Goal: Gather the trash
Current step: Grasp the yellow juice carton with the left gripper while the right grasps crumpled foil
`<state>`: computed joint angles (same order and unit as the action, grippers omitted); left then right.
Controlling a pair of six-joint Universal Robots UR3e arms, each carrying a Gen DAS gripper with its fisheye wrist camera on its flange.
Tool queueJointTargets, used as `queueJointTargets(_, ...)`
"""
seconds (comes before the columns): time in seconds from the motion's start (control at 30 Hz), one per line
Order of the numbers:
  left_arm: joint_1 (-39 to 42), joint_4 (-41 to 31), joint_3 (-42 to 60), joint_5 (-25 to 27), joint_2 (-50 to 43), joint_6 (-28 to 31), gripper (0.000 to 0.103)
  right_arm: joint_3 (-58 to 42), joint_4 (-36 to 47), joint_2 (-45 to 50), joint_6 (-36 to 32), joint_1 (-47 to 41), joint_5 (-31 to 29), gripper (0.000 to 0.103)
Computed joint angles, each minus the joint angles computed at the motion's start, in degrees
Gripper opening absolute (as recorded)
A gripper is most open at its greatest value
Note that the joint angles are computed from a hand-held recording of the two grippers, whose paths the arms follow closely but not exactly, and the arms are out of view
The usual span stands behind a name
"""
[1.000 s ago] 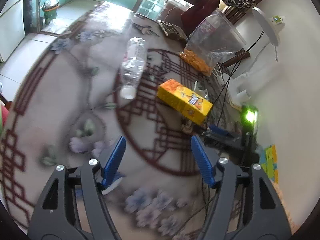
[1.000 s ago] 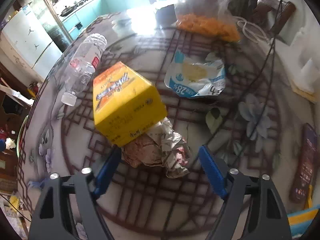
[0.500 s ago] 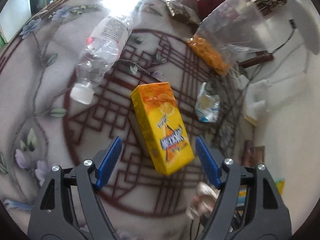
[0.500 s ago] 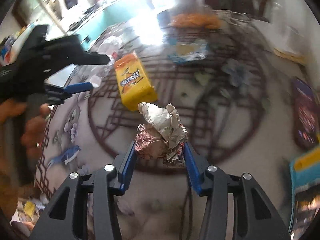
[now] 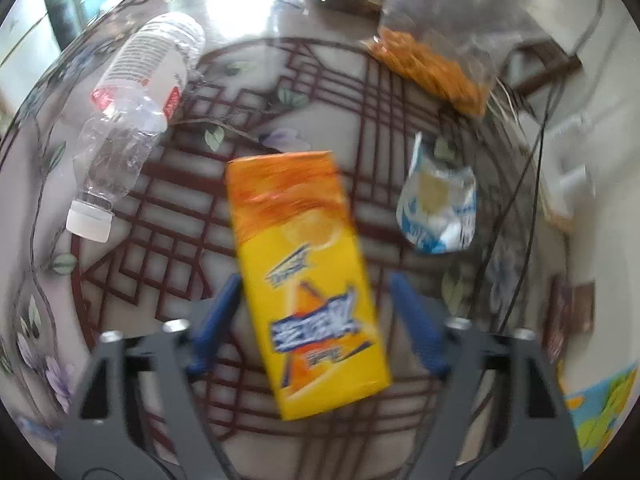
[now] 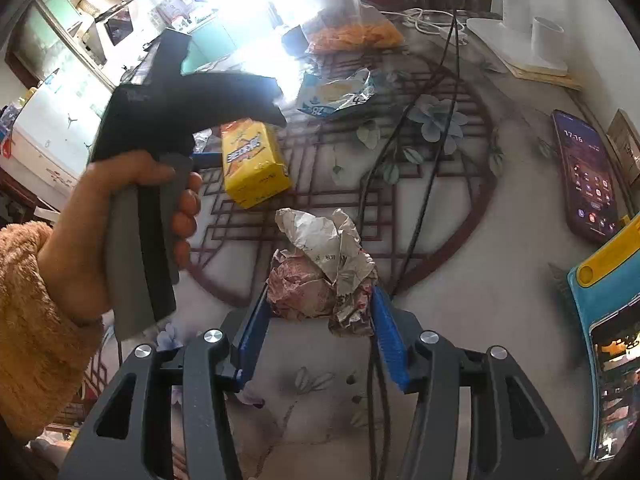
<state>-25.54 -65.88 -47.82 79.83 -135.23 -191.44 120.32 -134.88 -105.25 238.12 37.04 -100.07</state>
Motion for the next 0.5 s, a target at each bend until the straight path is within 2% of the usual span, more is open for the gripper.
queueJointTargets(0.13,1.8,2.9,-9.0,-2.2,5.4,5.0,0.06,-1.9,-0.4,1.7,-0.7,0.4,-0.7,0.05)
queueJointTargets(0.3,5.2,9.2,-24.5,-2.4,17.4,13.4,0.059,-5.9,-1.2,5.8,-2.9,0.3,-0.6,0.05)
queueJointTargets(0.5,10.2,11.5,-36.7,-3.3,29.7,21.0,0.059,-12.2,-1.1,11.9,-5.1,0.6,0.0,0.05)
